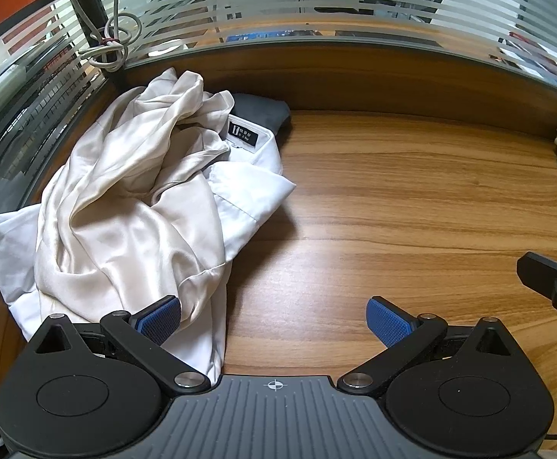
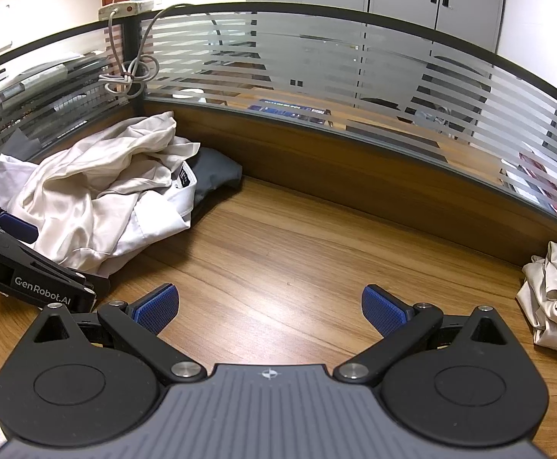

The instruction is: Fold clothes

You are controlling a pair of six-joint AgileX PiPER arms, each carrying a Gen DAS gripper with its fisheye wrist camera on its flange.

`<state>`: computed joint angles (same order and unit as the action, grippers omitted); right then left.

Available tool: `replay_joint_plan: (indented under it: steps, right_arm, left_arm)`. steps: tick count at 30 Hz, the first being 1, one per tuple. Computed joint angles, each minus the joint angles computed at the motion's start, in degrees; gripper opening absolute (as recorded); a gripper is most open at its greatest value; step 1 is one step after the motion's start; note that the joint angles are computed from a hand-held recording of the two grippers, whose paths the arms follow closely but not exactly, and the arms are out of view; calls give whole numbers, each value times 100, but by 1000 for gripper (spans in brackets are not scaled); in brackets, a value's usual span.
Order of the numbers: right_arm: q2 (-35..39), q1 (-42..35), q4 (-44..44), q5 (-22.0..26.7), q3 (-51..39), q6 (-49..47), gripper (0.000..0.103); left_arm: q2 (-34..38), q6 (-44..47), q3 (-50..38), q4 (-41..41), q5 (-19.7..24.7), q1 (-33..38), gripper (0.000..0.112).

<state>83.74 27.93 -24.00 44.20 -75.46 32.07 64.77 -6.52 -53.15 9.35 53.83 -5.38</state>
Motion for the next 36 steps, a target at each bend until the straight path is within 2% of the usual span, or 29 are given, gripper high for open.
replay_joint_plan:
  steps: [20, 24, 28, 36]
  right_arm:
    - [-49, -18, 107, 1, 37, -94, 103]
    - [56, -214, 838, -42, -110, -743, 102]
    - [313, -430, 1917, -78, -379, -1820, 102]
    - [1446, -300, 3083, 144, -1660, -3252, 102]
  left_arm:
    - [-59, -134, 18, 66, 60, -52, 103]
    - [-275, -10, 130, -114, 118, 287, 103]
    - [-603, 190, 346, -223, 148, 754, 103]
    - [-1349, 998, 783, -524, 490, 1976, 103]
